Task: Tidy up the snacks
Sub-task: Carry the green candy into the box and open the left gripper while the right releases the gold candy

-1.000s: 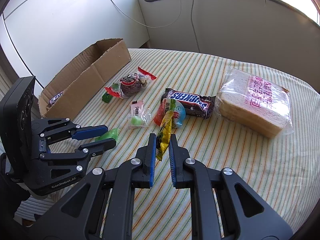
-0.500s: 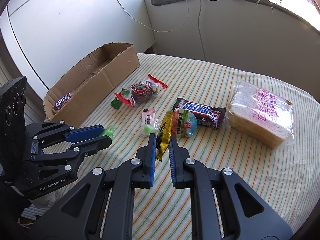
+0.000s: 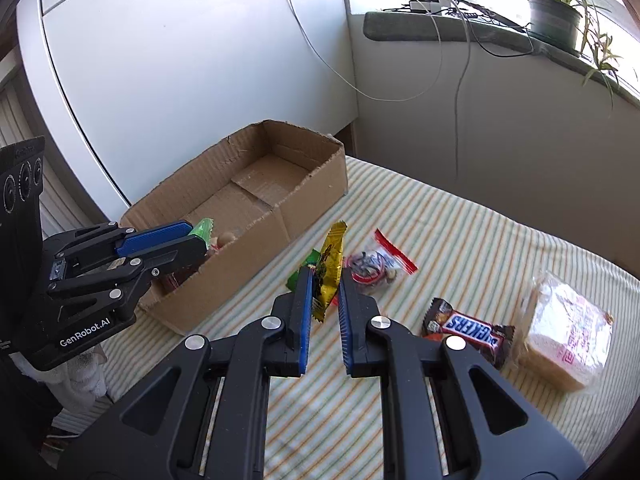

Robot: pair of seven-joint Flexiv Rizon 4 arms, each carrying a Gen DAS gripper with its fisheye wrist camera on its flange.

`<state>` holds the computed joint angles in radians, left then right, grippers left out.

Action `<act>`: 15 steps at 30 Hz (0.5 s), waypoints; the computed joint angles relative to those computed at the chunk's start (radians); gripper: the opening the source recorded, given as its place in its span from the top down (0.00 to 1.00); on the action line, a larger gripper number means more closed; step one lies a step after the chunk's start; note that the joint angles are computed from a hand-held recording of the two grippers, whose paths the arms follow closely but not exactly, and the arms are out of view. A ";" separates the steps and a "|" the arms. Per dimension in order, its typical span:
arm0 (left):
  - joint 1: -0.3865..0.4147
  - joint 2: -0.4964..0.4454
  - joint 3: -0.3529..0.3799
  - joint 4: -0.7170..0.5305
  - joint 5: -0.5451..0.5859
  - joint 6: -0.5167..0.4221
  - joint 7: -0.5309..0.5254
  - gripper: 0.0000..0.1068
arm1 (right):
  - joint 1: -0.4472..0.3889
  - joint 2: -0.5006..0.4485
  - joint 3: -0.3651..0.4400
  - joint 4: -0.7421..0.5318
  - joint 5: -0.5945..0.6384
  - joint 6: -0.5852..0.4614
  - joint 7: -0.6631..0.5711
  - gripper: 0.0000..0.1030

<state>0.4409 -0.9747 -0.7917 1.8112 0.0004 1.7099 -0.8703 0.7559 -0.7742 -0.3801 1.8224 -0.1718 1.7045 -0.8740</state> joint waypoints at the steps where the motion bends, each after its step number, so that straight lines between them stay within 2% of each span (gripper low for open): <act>1: 0.000 -0.001 0.005 -0.008 -0.004 0.003 -0.002 0.83 | -0.015 -0.006 0.016 -0.024 -0.009 -0.011 -0.005 0.88; 8: -0.030 -0.006 0.064 -0.069 -0.036 0.001 -0.032 0.83 | -0.117 -0.080 0.129 -0.204 -0.094 -0.099 -0.010 0.88; 15: -0.044 -0.015 0.093 -0.104 -0.057 -0.016 -0.032 0.83 | -0.194 -0.145 0.225 -0.335 -0.158 -0.177 -0.005 0.88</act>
<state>0.3967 -0.9894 -0.6984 1.7073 -0.0570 1.6939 -0.9020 0.5621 -0.9192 -0.1556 1.4871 -0.3296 1.5275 -0.8786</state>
